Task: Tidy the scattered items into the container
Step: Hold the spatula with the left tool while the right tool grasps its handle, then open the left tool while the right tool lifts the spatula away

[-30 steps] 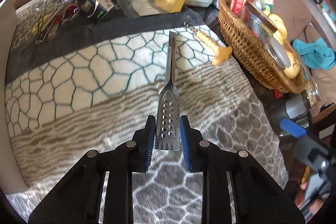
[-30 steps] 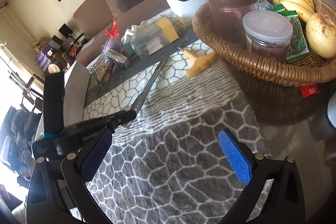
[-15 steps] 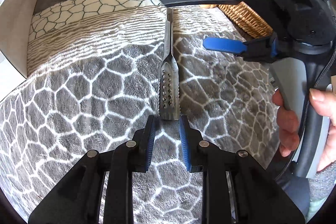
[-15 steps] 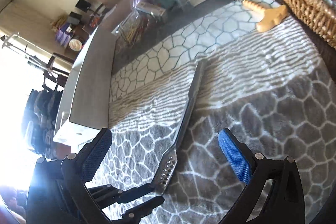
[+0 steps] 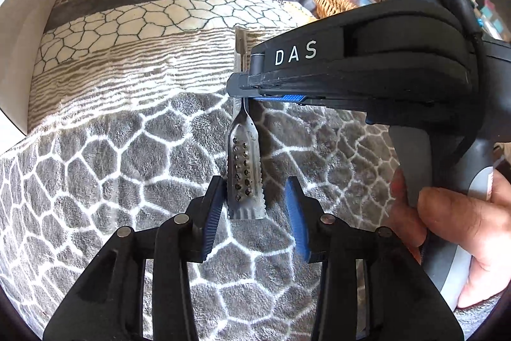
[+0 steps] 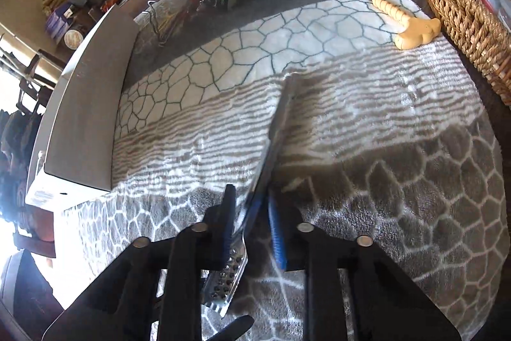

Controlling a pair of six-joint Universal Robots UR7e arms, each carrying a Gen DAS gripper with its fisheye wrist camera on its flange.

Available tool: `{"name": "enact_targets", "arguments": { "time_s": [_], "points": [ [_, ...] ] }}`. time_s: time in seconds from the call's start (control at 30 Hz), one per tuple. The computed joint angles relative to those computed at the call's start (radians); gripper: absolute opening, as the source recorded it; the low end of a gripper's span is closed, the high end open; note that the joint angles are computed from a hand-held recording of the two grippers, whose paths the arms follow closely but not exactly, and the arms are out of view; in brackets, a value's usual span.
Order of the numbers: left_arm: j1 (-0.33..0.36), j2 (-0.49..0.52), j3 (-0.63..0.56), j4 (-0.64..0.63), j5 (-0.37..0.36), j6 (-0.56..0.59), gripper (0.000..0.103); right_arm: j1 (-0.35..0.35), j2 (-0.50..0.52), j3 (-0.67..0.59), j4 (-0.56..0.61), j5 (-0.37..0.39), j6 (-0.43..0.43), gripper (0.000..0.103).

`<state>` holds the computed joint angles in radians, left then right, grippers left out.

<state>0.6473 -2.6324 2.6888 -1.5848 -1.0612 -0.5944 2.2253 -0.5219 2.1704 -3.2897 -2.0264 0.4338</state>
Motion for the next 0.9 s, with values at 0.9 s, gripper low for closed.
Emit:
{"name": "enact_targets", "arguments": {
  "time_s": [0.9],
  "points": [
    [0.129, 0.058, 0.032, -0.196, -0.010, 0.087, 0.021, 0.013, 0.030, -0.070, 0.061, -0.030, -0.075, 0.014]
  ]
}}
